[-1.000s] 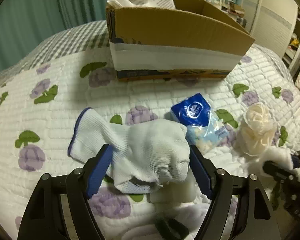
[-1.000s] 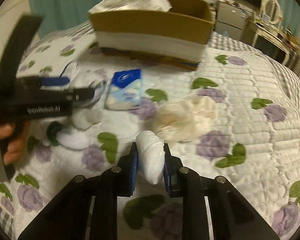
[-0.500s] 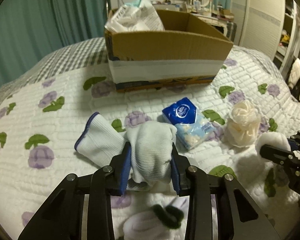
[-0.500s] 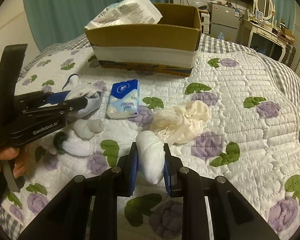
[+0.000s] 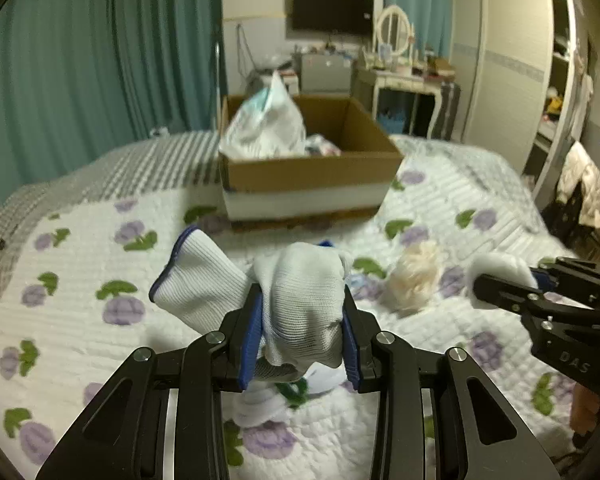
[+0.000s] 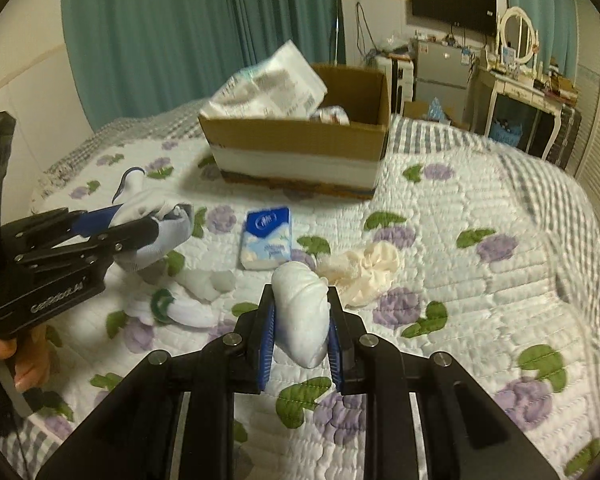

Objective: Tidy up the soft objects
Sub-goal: 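Carry both socks over the box and open both tools to release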

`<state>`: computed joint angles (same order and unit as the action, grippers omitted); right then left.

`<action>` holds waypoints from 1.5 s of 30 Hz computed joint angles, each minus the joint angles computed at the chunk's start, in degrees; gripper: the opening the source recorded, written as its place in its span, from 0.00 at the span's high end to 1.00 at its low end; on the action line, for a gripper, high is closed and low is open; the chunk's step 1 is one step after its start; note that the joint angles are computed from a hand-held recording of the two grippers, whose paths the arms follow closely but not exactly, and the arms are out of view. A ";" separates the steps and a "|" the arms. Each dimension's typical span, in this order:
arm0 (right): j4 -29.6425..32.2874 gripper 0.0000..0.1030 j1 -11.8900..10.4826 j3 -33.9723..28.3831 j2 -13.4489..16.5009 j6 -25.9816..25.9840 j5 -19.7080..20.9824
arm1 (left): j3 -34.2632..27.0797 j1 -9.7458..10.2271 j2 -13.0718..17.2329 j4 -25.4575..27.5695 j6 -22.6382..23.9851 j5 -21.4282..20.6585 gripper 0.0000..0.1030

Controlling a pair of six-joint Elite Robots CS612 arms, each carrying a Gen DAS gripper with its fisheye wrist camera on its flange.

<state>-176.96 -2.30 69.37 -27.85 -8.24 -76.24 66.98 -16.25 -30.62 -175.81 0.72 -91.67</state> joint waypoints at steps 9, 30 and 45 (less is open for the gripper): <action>-8.96 0.79 -0.26 4.83 -4.22 1.10 0.20 | 5.12 -0.49 -4.68 -8.81 -0.46 -2.04 0.67; -14.67 0.76 -0.44 -5.87 -3.29 0.82 0.16 | -11.10 0.32 1.40 -8.39 -1.18 -2.36 0.66; 6.11 0.76 0.94 -38.25 13.52 -3.06 -2.36 | -38.68 0.84 16.20 12.42 -3.20 -0.92 0.66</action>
